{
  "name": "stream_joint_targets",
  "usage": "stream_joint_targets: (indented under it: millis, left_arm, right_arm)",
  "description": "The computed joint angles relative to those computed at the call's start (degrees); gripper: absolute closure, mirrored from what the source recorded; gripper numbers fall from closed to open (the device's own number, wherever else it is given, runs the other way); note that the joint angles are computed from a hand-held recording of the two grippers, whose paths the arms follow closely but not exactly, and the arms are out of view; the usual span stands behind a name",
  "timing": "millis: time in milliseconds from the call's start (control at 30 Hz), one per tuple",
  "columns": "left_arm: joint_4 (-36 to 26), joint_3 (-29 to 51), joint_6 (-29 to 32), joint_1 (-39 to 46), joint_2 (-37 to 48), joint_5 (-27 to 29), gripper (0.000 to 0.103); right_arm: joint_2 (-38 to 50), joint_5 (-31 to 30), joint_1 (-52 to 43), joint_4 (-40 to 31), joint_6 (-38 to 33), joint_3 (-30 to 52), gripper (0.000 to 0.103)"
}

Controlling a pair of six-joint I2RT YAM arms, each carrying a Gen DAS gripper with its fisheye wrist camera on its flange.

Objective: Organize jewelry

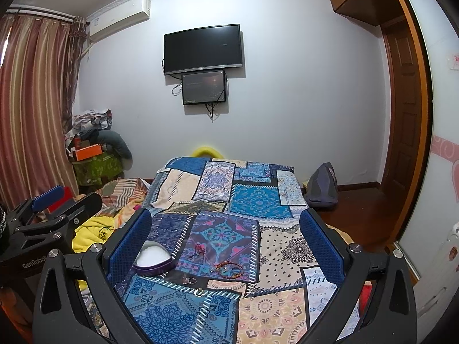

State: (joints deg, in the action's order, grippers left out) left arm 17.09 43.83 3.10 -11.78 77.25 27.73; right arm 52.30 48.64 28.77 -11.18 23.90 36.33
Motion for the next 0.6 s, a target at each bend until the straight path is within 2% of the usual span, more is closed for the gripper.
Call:
stream_joint_targets:
  millis: [600]
  left_arm:
    - [-0.3,-0.2,0.3,-0.5,-0.6,-0.1,0.000]
  right_arm:
    - [-0.4,0.5,-0.1,-1.4,0.8,0.5,0.001]
